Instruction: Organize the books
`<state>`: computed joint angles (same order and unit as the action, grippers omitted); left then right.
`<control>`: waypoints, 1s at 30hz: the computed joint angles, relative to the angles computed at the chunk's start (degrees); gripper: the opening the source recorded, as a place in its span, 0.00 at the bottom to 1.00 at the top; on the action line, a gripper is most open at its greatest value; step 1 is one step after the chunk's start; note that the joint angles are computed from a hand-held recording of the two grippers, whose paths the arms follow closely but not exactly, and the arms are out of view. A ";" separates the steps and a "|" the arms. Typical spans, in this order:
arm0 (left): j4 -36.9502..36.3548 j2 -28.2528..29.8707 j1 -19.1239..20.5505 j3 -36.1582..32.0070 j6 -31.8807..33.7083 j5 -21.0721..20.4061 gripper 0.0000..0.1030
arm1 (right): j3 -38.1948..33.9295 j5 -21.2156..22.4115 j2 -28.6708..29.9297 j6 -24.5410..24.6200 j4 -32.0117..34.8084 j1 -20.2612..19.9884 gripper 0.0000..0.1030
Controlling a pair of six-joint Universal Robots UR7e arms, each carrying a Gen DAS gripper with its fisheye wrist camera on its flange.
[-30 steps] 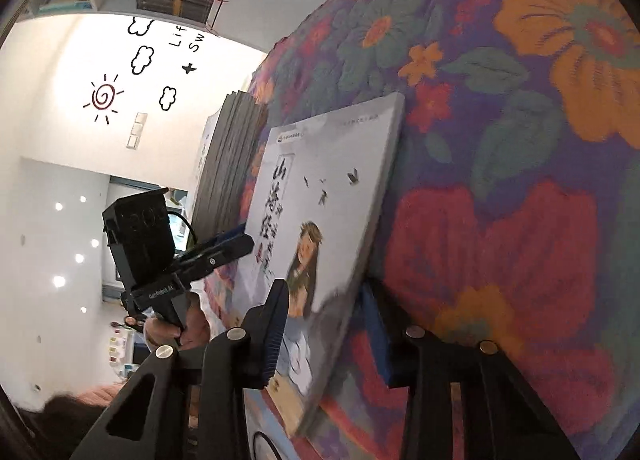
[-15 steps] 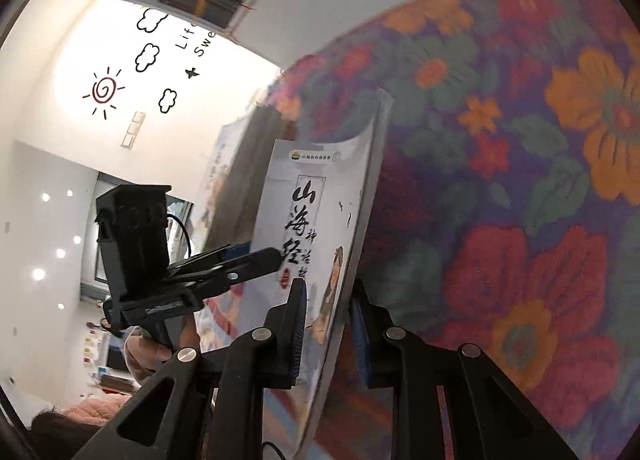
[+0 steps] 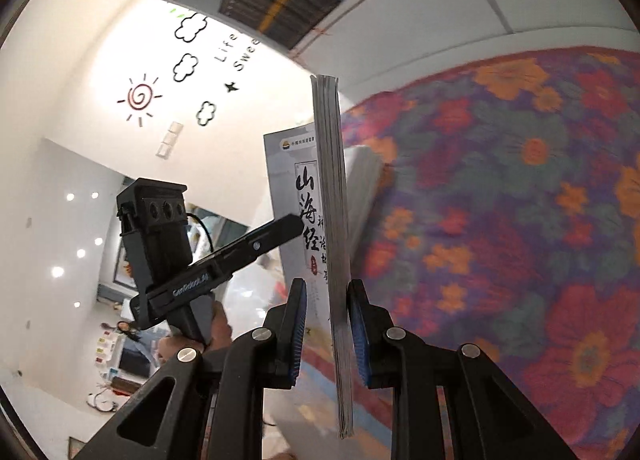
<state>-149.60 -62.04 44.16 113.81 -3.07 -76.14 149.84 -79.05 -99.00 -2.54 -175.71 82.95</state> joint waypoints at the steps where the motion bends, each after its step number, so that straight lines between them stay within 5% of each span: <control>1: 0.25 -0.69 0.23 -0.38 0.28 0.24 0.45 | -1.48 0.22 2.03 1.19 -0.29 1.65 0.21; 9: 0.41 -3.61 4.67 -4.93 3.04 2.22 0.48 | -11.95 1.31 17.10 4.55 -3.32 9.23 0.21; 12: -0.58 -2.88 7.72 -6.68 3.27 1.52 0.48 | -16.07 4.78 23.92 4.85 -3.42 9.11 0.21; 20: -0.34 3.77 15.24 -12.73 2.76 -1.19 0.48 | -25.66 0.35 37.44 7.44 -7.97 7.82 0.21; 30: -4.14 5.82 17.91 -13.58 5.33 4.85 0.51 | -28.57 -2.06 41.36 7.03 -12.11 4.23 0.23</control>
<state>-153.75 -56.22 62.08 100.23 2.27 -71.29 121.27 -81.11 -57.64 4.49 -187.82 87.18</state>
